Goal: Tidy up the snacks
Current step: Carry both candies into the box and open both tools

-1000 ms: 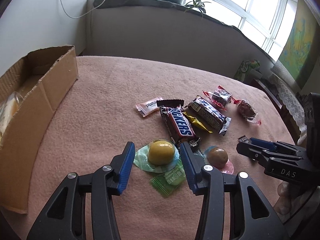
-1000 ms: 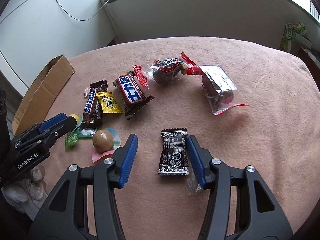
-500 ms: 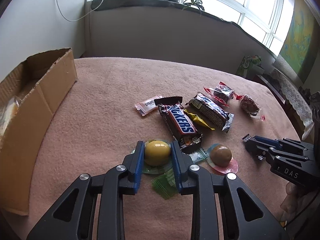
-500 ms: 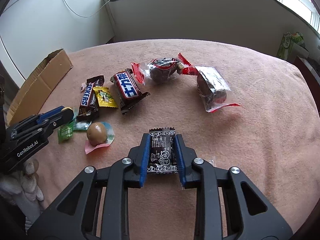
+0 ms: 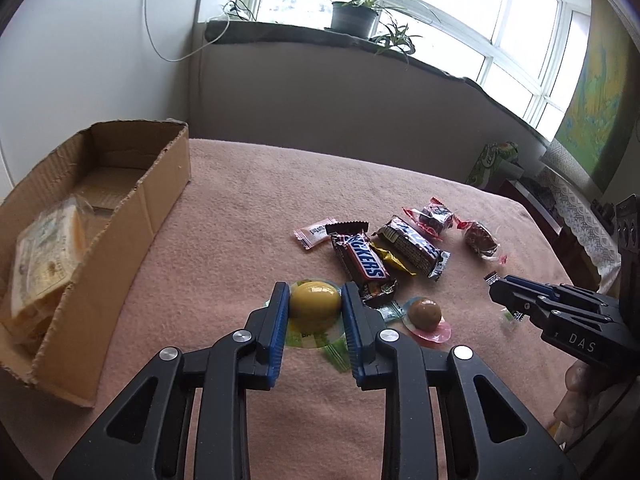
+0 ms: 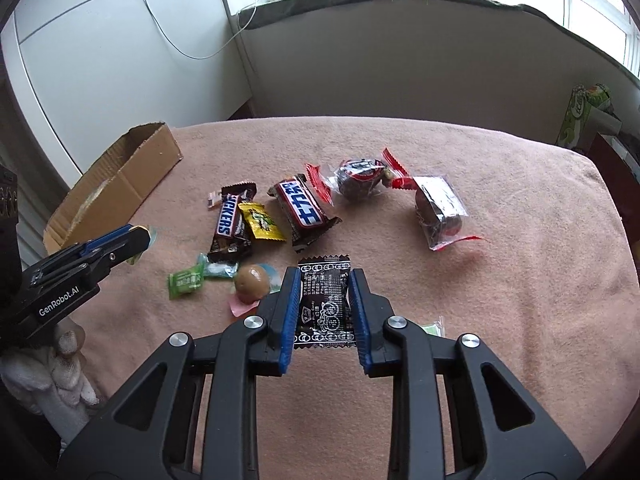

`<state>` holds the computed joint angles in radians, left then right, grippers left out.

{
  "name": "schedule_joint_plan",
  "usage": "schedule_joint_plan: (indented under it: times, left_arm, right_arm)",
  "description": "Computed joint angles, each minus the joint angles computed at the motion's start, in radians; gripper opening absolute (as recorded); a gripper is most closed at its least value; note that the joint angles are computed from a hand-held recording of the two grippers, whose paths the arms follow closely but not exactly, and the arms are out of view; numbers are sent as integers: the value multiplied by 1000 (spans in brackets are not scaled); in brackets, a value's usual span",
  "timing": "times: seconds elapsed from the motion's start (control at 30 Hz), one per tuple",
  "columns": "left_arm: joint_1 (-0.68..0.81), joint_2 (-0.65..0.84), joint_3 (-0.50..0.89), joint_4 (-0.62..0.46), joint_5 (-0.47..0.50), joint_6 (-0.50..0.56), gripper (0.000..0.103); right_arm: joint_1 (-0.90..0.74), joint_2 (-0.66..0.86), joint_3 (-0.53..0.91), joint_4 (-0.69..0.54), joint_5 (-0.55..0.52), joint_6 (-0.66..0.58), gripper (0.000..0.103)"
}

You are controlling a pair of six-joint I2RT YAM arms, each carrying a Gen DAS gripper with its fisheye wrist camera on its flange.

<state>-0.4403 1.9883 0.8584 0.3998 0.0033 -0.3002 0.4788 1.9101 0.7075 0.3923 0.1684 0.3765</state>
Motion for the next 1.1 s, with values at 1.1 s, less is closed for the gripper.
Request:
schedule_joint_plan:
  times: [1.1]
  left_arm:
    - [433,-303,-283,112,57,45,25]
  right_arm:
    - [254,456,1120,-516,-68,-199,26]
